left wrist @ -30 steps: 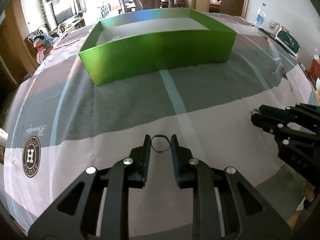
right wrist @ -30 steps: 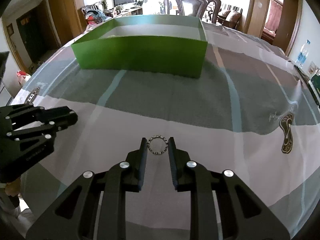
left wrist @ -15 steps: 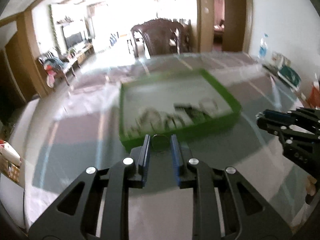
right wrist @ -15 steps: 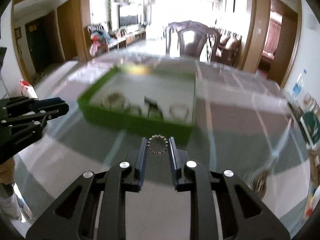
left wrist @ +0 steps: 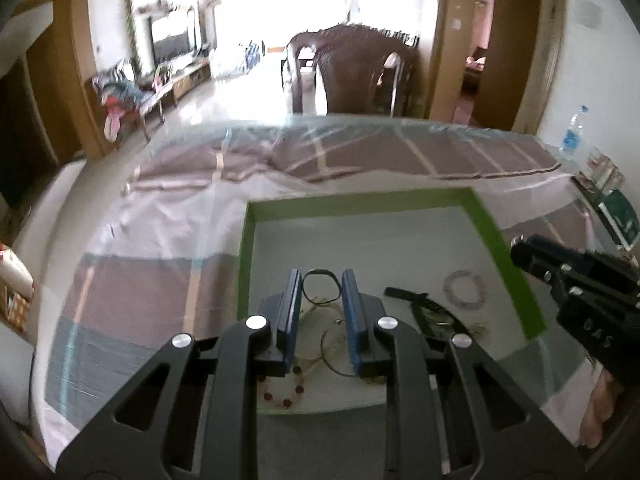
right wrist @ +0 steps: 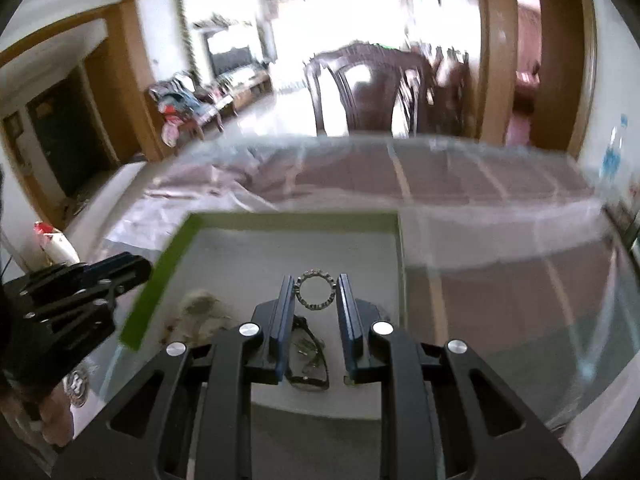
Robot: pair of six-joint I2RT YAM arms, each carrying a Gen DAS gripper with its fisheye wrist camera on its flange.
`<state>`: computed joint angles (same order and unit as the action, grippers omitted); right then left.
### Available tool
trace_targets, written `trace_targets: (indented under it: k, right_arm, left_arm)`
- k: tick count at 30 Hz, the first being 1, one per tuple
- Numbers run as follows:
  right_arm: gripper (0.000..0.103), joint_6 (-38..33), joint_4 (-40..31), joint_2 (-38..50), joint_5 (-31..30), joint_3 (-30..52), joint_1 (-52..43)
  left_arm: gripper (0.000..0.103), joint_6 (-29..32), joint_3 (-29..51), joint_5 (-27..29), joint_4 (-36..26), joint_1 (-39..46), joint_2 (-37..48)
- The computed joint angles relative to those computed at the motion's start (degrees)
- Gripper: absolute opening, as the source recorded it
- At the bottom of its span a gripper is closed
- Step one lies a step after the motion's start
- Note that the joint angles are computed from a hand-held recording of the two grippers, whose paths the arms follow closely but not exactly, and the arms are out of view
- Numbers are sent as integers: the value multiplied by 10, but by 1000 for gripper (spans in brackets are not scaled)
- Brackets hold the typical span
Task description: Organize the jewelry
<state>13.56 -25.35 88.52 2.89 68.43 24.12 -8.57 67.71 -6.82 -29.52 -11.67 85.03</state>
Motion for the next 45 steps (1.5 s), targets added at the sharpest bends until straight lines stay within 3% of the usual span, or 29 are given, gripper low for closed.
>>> trace_targets:
  k: [7, 8, 10, 13, 15, 20, 23, 29, 31, 38, 45]
  right_arm:
    - [22, 4, 31, 62, 17, -25, 4]
    - [24, 0, 36, 58, 25, -29, 6]
    - [41, 0, 47, 43, 23, -40, 6]
    - [51, 9, 57, -9, 29, -72, 12]
    - [71, 10, 63, -70, 32, -110, 19]
    - [98, 24, 52, -240, 70, -207, 59]
    - [100, 42, 12, -330, 121, -245, 101]
    - [100, 84, -67, -422, 250, -286, 213]
    - [100, 105, -87, -436, 288, -292, 245]
    - [100, 150, -113, -456, 330, -297, 298]
    - [100, 165, -124, -454, 356, -293, 329]
  left_arm:
    - [21, -6, -16, 25, 31, 23, 58]
    - [30, -10, -17, 29, 32, 24, 58]
    - [52, -15, -28, 27, 42, 25, 46]
    - [55, -13, -50, 5, 48, 17, 6]
    - [66, -14, -70, -2, 45, 12, -34]
    - [87, -26, -160, -71, 24, -33, -194]
    - [97, -43, -214, -120, -6, -81, -302]
    - [99, -111, -268, -247, -87, -208, -431]
    - [99, -137, -272, -275, -118, -249, -447]
    - [99, -193, -267, -337, -177, -338, -458]
    - [99, -209, -263, -349, -197, -353, -472]
